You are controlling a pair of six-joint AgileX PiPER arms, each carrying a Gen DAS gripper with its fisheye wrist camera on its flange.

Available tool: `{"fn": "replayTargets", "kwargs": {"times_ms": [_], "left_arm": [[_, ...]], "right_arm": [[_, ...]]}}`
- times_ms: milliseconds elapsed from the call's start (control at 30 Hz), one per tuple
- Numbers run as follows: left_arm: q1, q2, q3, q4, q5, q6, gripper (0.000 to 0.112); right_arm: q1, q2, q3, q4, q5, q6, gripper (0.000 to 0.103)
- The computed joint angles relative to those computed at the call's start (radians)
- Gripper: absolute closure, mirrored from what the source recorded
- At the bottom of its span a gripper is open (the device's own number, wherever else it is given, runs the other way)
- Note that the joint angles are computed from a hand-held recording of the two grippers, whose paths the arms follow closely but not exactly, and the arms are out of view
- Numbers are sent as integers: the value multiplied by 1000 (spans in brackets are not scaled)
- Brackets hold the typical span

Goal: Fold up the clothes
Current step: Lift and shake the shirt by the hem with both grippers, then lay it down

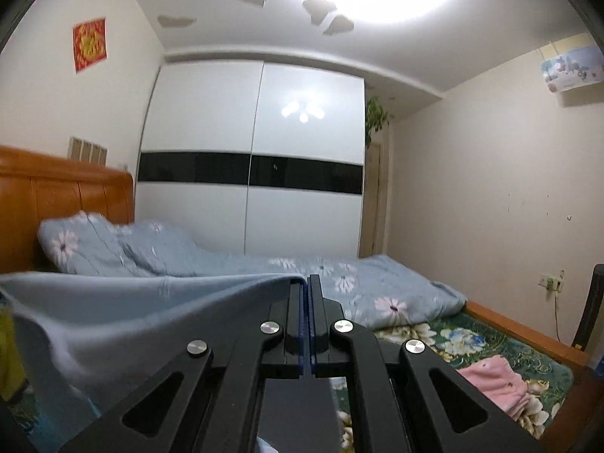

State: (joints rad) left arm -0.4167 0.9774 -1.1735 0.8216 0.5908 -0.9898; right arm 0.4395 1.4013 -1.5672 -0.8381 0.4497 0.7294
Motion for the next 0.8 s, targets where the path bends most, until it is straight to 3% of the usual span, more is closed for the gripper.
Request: {"fn": "replayTargets", "kwargs": {"times_ms": [67,133,200,267,333,433,567,667,800], "left_arm": [[-126,-50,-18,144,115,-70,105],[-309,-84,-48,311,278,-135,105],[-502,-111,-104,442,433,-109,105],[-567,-108,-174,469,489,-46,105],[-473,-91,-261,353,431,83,105],[-173,-27,-349,53,286,286,104],[150,143,-377,-346,163,531,104],[311,321,-372,-612,114,659,104],[415,600,-423,-863,114,741,104]], "right_arm": [[24,-55,55,-108,-16,105,102],[38,-120,102,-153,-49,156,102],[43,-157,115,-174,-72,163,102],[58,-191,111,-193,-83,150,102],[66,-204,95,-202,-91,132,102],[53,-175,49,-159,-100,65,102],[-31,-23,-71,210,-68,-272,102],[-98,161,-206,474,23,-500,102],[-168,451,-488,682,226,-684,102]]}}
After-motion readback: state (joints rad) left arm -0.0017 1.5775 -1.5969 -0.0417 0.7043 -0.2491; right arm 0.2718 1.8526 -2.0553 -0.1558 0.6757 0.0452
